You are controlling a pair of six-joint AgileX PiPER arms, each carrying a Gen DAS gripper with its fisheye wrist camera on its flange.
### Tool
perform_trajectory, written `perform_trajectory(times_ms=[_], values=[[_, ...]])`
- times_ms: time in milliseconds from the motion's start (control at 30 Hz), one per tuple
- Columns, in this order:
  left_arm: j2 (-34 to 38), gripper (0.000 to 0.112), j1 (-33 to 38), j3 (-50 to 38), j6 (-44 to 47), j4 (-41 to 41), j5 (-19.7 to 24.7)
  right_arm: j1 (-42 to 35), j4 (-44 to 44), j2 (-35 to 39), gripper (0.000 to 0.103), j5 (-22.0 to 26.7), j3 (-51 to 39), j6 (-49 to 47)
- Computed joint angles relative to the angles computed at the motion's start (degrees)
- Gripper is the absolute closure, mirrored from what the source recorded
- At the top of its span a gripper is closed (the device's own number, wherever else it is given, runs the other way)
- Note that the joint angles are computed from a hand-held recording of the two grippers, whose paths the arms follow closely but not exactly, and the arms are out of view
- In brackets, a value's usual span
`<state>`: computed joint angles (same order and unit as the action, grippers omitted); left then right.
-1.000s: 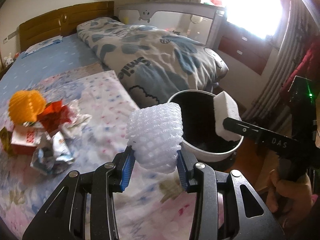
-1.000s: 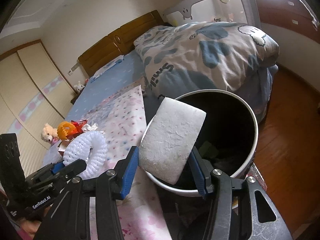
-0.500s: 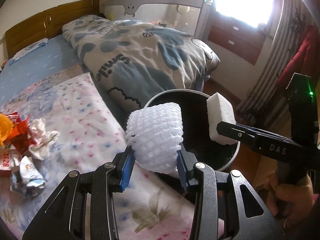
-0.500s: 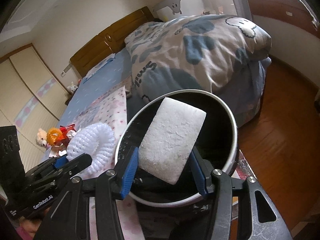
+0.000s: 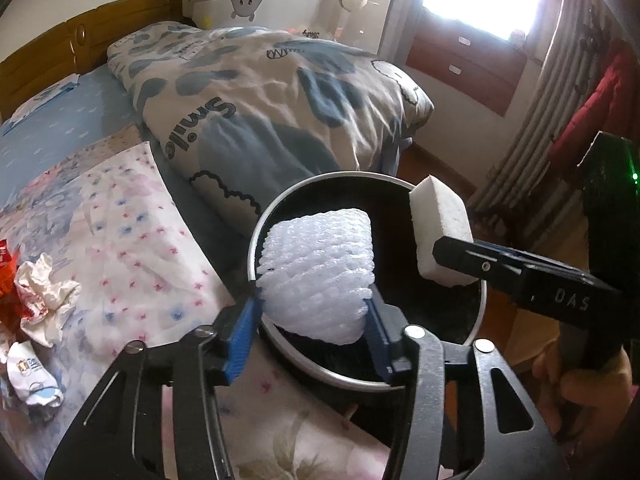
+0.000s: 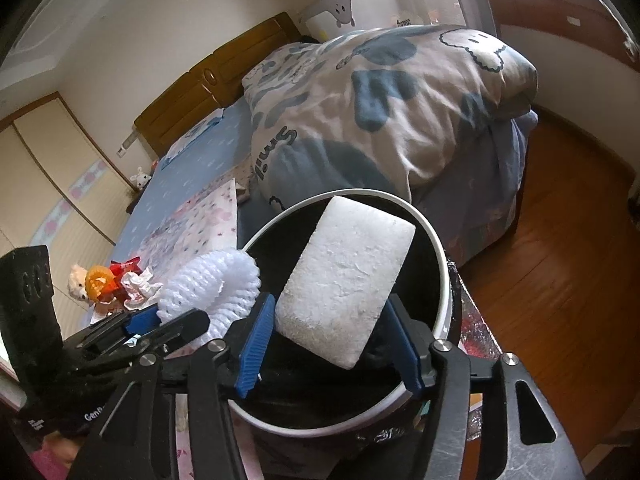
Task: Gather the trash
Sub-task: 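Move both items over the bin and open both tools to drop them, then grasp the crumpled blue paper with the left tool while the right tool grasps white paper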
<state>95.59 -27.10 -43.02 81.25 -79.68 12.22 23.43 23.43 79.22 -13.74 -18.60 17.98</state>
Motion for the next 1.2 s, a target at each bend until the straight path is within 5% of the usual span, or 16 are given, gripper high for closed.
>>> perform_trajectory(times_ms=[300,433,567,833,1200], values=[[-0.6,0.044,2.0,2.9,4.3,-4.6,1.0,-0.5,-1.1,0.0,0.036,-1.3,0.7,2.2],[-3.9,0.044,4.2,7.2,11.7,-11.5,1.8,2.4,6.7,-1.0,0.036,-2.2,1.1,-3.4],[-7.4,0.043,8.3,11.3,15.0,-13.4,3.9,9.6,23.7,-2.1,0.035,-4.8,0.7,-16.2],[-15.5,0.043,22.8,19.3,16.8,-8.8,10.6,25.3,44.7,0.5,0.026,-12.2,-3.2,-29.8],[-15.8,0.043,44.4,22.2,21.9,-2.1,18.9,33.4,45.9,10.1,0.022,-12.5,-12.0,-29.9]])
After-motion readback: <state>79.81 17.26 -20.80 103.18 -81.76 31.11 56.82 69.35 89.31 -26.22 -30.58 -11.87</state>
